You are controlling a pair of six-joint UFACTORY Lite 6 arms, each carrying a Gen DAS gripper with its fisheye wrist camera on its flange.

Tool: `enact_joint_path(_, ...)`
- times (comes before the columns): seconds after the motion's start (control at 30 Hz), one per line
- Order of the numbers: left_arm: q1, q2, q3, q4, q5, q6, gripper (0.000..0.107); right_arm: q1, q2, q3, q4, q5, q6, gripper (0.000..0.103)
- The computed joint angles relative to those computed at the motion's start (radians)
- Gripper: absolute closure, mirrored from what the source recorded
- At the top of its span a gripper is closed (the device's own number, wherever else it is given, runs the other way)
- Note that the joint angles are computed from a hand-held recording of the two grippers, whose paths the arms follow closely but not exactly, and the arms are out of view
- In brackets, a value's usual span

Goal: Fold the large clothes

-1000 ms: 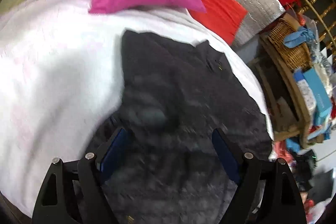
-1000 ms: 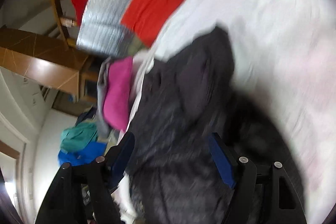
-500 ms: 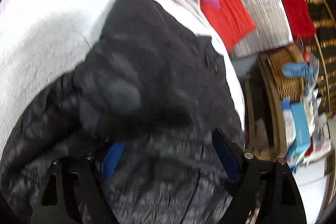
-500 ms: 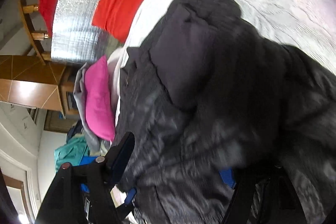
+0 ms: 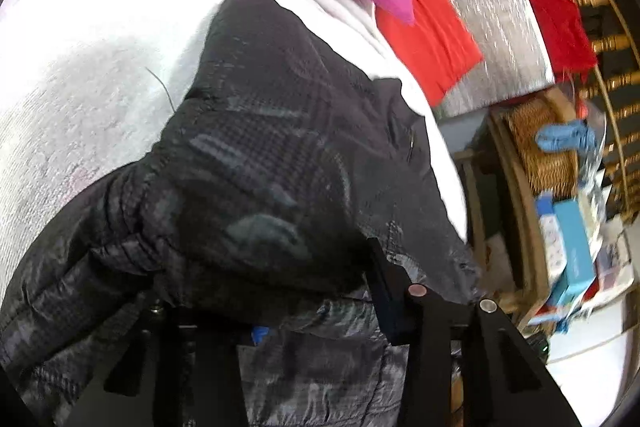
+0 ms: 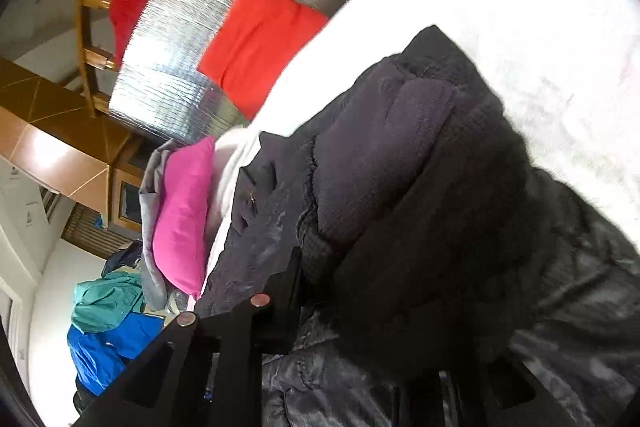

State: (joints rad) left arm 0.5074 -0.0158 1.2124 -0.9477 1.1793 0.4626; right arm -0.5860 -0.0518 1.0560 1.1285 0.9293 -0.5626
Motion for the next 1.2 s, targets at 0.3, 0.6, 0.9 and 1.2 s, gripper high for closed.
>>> enact_joint_path(0.3,0.044,-0.006,0.000,0.053,0.067,0.010,0.052,-0.093,0.135,0.089,-0.071,0.208,0.054,0.033)
enact_joint_path(0.6,0.299,-0.161,-0.003,0.126,0.297,0.259,0.046,-0.310,0.018,0.096,-0.183,0.403,-0.156,0.030)
enact_joint_path(0.9,0.707,-0.217,-0.039,0.229,0.359,0.629,0.043,-0.719,-0.016,0.046,-0.307,0.559,-0.447,0.030)
enact_joint_path(1.2,1.009,-0.289,-0.175,0.406,0.468,0.939,0.041,-0.901,-0.152,-0.085,-0.554,0.612,-0.664,0.030)
